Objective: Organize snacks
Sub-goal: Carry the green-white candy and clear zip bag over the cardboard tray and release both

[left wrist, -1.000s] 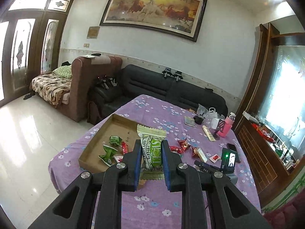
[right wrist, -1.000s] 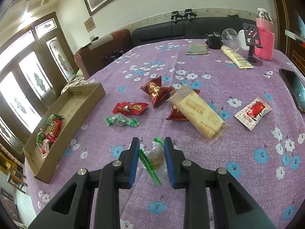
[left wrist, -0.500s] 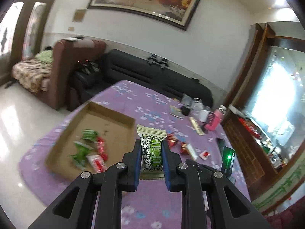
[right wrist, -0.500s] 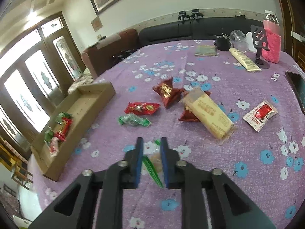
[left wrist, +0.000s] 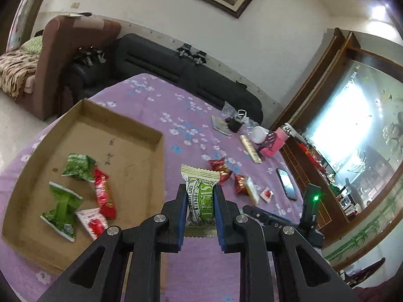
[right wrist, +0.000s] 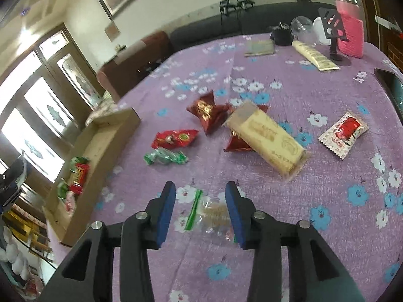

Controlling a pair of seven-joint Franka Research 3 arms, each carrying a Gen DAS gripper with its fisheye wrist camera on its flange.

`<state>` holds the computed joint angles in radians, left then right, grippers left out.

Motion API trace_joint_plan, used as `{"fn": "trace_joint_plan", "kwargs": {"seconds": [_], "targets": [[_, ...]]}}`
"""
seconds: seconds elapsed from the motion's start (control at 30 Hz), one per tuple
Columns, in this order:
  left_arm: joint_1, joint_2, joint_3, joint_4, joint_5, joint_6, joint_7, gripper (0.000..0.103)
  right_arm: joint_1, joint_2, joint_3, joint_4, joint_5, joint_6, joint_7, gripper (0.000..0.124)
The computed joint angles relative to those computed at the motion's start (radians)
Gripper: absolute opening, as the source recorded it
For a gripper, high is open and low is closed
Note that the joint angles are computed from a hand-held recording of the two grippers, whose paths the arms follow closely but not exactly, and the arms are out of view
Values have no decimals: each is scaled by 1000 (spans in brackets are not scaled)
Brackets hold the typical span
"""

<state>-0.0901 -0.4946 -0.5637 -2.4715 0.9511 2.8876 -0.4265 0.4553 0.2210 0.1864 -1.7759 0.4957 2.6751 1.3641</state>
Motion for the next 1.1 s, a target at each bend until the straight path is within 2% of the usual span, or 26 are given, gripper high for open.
{"fn": "trace_joint_plan", "kwargs": {"seconds": [0.13, 0.23, 0.3, 0.43, 0.5, 0.53, 0.6, 0.73, 0.87, 0.97, 1.1], "targets": [[-3, -30, 22, -52, -15, 17, -8, 20, 23, 16, -19, 45, -104, -56, 24, 40], [-10, -65, 35, -89, -39, 15, 11, 20, 46, -23, -53, 6, -239, -53, 95, 50], [11, -74, 30, -102, -40, 38, 9, 20, 48, -38, -60, -16, -293, -53, 135, 61], [53, -74, 14, -114, -49, 78, 22, 20, 66, -23, -70, -15, -403, -72, 245, 61], [59, -72, 9, -113, -62, 82, 41, 20, 66, -11, -64, -5, -412, -77, 263, 61], [60, -76, 7, -115, -68, 83, 50, 20, 75, -7, -69, -5, -442, -69, 294, 60], [64, -84, 6, -122, -81, 90, 66, 20, 88, 3, -71, 12, -487, -80, 316, 34], [43, -86, 33, -127, -129, 74, 138, 20, 79, -3, -51, 13, -453, -71, 294, 24], [-9, -72, 115, -115, -201, 30, 271, 20, 69, -3, -26, 38, -377, -73, 242, 21], [-27, -50, 152, -90, -243, -33, 370, 20, 65, 30, 8, 113, -284, -96, 161, 21], [-38, 23, 217, -64, -309, -47, 473, 20, 94, 132, 52, 303, -192, -175, 58, 22]]}}
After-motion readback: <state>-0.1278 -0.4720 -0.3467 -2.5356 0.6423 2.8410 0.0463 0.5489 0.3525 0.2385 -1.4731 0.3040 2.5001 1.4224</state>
